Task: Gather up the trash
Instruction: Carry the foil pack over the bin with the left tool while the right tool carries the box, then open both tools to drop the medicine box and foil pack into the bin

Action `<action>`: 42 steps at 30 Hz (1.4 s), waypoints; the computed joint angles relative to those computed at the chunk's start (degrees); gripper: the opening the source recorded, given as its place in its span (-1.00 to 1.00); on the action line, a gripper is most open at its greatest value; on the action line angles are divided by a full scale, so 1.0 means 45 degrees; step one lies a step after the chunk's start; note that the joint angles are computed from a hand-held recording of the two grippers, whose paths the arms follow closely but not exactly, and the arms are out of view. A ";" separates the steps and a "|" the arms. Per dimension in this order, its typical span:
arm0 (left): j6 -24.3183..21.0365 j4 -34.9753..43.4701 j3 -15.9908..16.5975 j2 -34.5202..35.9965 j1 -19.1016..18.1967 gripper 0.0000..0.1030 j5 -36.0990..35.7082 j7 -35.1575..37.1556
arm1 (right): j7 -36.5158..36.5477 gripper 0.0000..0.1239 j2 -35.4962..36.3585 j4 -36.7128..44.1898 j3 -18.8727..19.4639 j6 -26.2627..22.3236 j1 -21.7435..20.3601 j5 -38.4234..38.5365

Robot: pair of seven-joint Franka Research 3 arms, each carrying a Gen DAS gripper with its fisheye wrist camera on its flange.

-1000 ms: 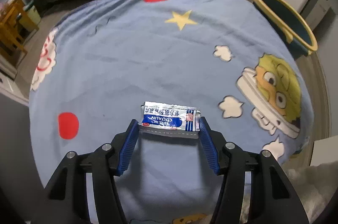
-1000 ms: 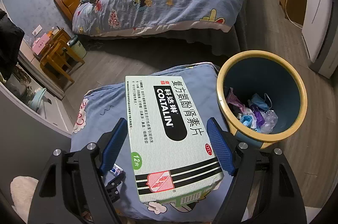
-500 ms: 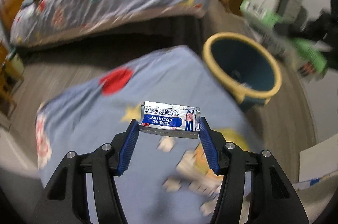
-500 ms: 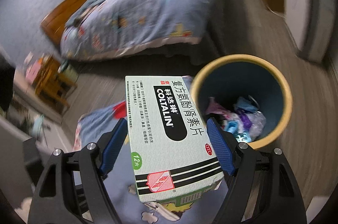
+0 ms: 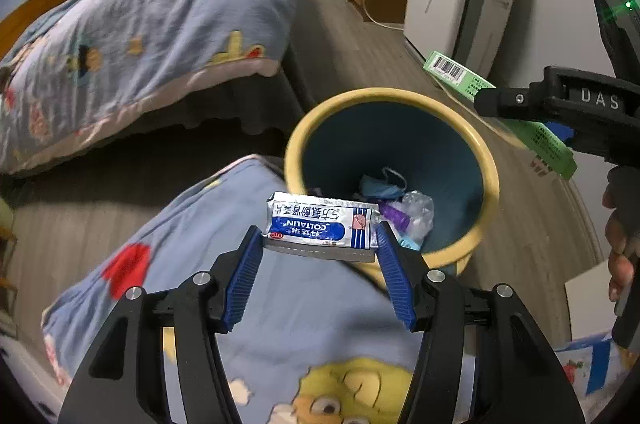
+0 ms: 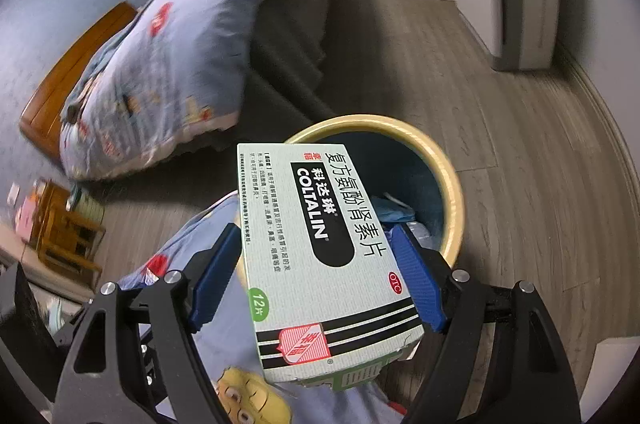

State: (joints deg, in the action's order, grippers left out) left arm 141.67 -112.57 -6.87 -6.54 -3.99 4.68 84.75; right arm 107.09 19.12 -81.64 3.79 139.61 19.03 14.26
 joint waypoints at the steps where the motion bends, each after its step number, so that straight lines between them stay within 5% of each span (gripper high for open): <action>1: 0.0078 0.0148 -0.0016 0.0242 -0.0020 0.15 0.0009 0.0102 | 0.0001 0.23 0.0155 0.0096 0.0004 0.0034 -0.0065 0.0124; 9: 0.0749 0.1299 -0.0310 0.1748 -0.0121 0.18 -0.0018 0.0654 | 0.0053 0.27 0.0983 0.0722 0.0060 0.0625 -0.0312 0.0768; 12: 0.1196 0.1426 -0.0406 0.1988 -0.0163 0.49 0.0282 0.0736 | -0.0041 0.44 0.1157 0.0821 0.0247 0.0666 -0.0531 0.1391; 18: 0.1264 0.1478 -0.0482 0.2038 -0.0217 0.52 0.0487 0.0815 | -0.0043 0.46 0.1224 0.1019 0.0187 0.0439 -0.0464 0.1355; 24: 0.1185 0.0849 -0.0442 0.1180 -0.0217 0.53 -0.0345 0.0973 | -0.0294 0.46 0.0599 0.0436 0.0120 0.0602 -0.0397 0.1148; 31: 0.1248 -0.0585 -0.0174 -0.0753 -0.0353 0.78 -0.0621 0.0686 | -0.0604 0.54 -0.1156 -0.1108 -0.0271 0.0715 0.0216 -0.1178; 42: 0.0991 -0.1882 0.0053 -0.2931 -0.0338 0.90 0.0574 -0.0477 | 0.0658 0.57 -0.3800 -0.3960 -0.0011 0.1282 0.0249 -0.3857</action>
State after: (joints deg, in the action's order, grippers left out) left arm 146.12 -121.04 -6.63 -19.72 -5.51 7.26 82.60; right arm 110.05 2.02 -99.46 3.74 145.38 20.15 -3.09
